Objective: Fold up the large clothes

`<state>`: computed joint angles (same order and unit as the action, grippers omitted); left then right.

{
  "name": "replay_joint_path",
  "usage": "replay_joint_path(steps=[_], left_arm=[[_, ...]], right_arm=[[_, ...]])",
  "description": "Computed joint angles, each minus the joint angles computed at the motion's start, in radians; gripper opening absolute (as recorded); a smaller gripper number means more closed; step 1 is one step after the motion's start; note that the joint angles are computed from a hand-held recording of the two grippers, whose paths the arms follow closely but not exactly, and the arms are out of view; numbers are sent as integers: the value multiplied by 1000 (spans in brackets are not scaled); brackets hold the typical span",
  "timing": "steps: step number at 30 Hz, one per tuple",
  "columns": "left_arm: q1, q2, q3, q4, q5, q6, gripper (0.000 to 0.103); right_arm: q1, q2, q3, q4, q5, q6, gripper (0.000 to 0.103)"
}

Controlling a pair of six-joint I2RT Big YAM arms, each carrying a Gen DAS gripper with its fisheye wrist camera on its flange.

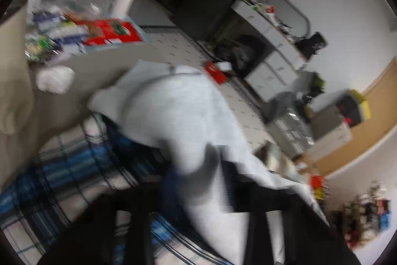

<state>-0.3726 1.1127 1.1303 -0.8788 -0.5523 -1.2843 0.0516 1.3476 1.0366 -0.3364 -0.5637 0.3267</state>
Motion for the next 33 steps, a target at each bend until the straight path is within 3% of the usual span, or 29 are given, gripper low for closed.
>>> replay_joint_path(steps=[1,4,7,8,10,11,13,14,15,16,17,18,19,20,21,23,24,26,27,30,33], left_arm=[[-3,2,1,6,-27,2,3],[-101,57,98,-49,-229,65,1],[-215,175,276,-36,-372,301,1],[-250,217,335,2,-399,401,1],[-313,300,446,125,-401,608,1],[-331,330,484,175,-385,678,1],[-382,435,609,282,-322,843,1],[-403,492,680,306,-268,895,1],[-425,577,792,287,-168,918,2],[-436,644,881,247,-92,909,6],[-441,712,964,209,7,886,20],[-439,781,1043,168,132,861,51],[-435,838,1093,152,244,836,65],[-434,885,1119,148,320,807,72],[-432,922,1138,120,372,778,72],[-433,963,1144,46,421,713,72],[-429,943,1084,61,445,693,72],[-433,877,945,129,427,680,72],[-434,823,846,158,373,675,72],[-442,717,674,173,232,661,72],[-448,671,585,187,150,635,72]], right_arm=[[-5,-1,0,0,-4,5,102],[-18,-11,-9,12,3,12,102],[-33,-13,-11,21,-12,20,102],[-38,-13,-11,20,-19,24,102],[-48,-15,-13,24,-32,33,102],[-53,-16,-13,25,-35,37,102],[-60,-23,-14,23,-25,41,102],[-65,-28,-16,25,-24,42,102],[-71,-33,-20,33,-29,44,102],[-76,-37,-22,38,-35,47,102],[-82,-44,-25,44,-42,54,102],[-87,-47,-28,51,-48,58,102],[-91,-50,-29,54,-52,59,102],[-96,-54,-30,53,-52,60,102],[-103,-58,-32,57,-53,61,102],[-117,-66,-38,65,-52,66,102],[-127,-68,-40,71,-53,73,102],[-144,-66,-45,89,-62,96,102],[-151,-60,-43,89,-64,105,102],[-154,-37,-33,76,-62,115,102],[-142,-17,-24,57,-56,105,102]])
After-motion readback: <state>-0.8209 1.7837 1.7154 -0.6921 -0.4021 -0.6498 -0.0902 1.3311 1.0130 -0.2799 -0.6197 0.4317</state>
